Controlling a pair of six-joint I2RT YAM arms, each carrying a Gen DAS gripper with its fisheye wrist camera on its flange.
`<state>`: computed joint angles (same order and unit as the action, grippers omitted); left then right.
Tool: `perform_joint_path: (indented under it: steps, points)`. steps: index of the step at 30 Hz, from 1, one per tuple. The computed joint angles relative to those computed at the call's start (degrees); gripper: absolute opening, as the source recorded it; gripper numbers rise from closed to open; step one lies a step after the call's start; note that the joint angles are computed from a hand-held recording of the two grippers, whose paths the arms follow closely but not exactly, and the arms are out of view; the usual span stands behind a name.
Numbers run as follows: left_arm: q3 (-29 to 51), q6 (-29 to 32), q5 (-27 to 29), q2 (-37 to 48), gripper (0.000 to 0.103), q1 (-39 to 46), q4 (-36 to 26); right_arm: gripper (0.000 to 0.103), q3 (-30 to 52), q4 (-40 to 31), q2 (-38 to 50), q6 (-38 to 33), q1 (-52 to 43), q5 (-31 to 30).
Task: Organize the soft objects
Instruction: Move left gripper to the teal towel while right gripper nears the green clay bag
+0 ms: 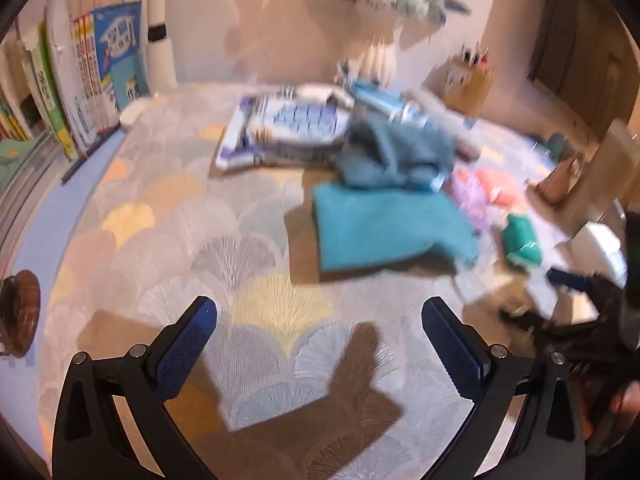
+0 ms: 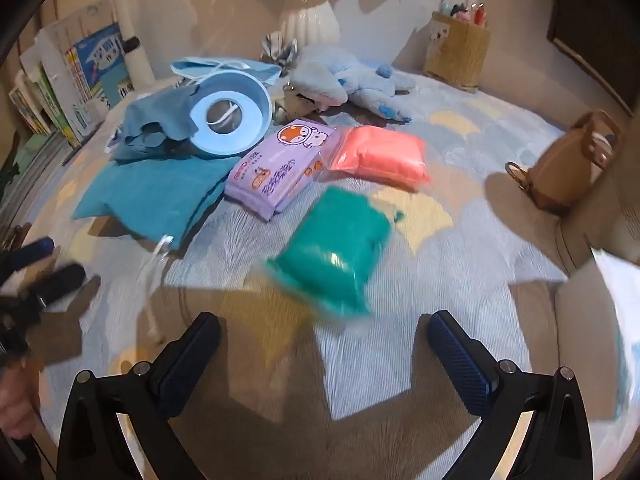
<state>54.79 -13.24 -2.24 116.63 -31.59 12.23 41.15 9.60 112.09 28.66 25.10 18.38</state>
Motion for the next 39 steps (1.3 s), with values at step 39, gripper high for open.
perform_joint_path:
  steps: [39]
  points:
    - [4.5,3.8,3.7,6.6,0.102,0.5,6.8,0.103,-5.6,15.2,-5.0,-5.7,-2.8,5.9]
